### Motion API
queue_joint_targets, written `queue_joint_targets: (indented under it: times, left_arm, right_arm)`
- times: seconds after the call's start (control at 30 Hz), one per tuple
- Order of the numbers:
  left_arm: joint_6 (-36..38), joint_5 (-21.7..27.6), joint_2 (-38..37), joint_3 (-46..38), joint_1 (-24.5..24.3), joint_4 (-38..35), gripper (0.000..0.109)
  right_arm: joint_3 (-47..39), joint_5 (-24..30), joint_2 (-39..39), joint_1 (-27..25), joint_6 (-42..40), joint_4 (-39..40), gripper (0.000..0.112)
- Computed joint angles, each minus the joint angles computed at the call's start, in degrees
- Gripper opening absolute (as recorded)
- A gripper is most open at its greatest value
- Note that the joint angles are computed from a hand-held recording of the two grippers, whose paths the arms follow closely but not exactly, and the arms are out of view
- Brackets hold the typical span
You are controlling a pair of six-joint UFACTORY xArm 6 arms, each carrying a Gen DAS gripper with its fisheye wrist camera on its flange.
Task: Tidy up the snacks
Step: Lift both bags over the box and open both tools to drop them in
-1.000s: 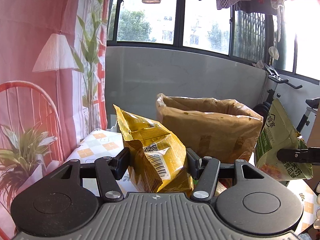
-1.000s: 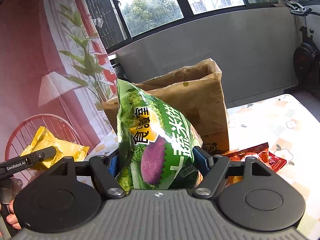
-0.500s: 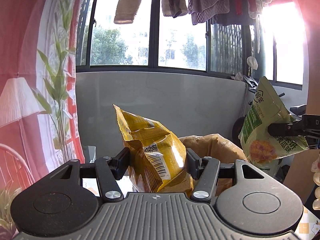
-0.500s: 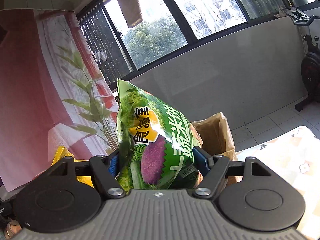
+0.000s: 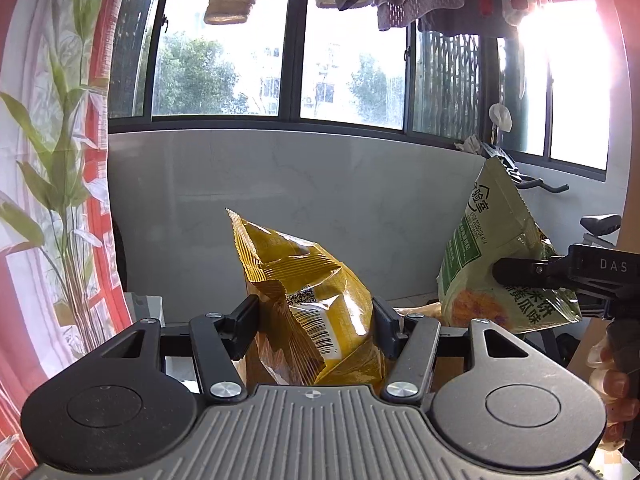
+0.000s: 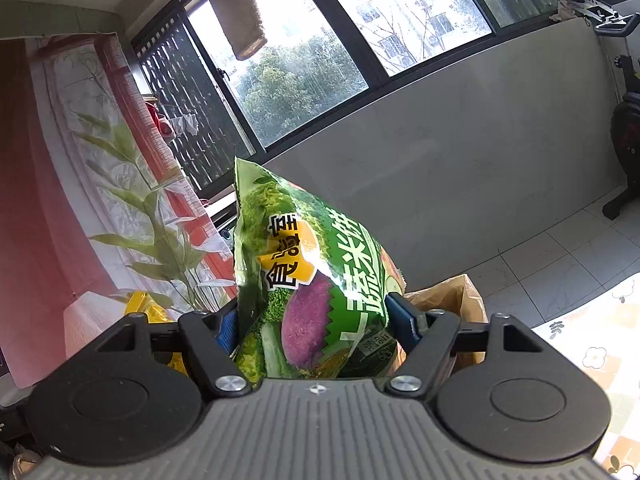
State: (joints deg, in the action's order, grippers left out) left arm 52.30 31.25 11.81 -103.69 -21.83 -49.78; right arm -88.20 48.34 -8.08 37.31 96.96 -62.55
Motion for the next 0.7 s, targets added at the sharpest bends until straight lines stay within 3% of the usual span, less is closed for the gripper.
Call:
queue_joint_targets:
  times: [0.2,0.47,0.7]
  left_arm:
    - [-7.8,4.8,9.5,-11.4,-1.0,9.0,0.062]
    - [-10.3,10.3,15.3,-18.0,-1.4,15.3,0.063]
    - [-14.1,14.2,19.5,-23.0,-0.6,18.4,0.075]
  right_arm:
    - [3.0,-7.5,1.6,-6.0,0.8,7.5,0.074]
    - [6.4,-5.2,0.6,-6.1,0.1,13.5,0.075]
    - [3.3,-0.4,2.6,-4.5,-4.6,15.2,0.084]
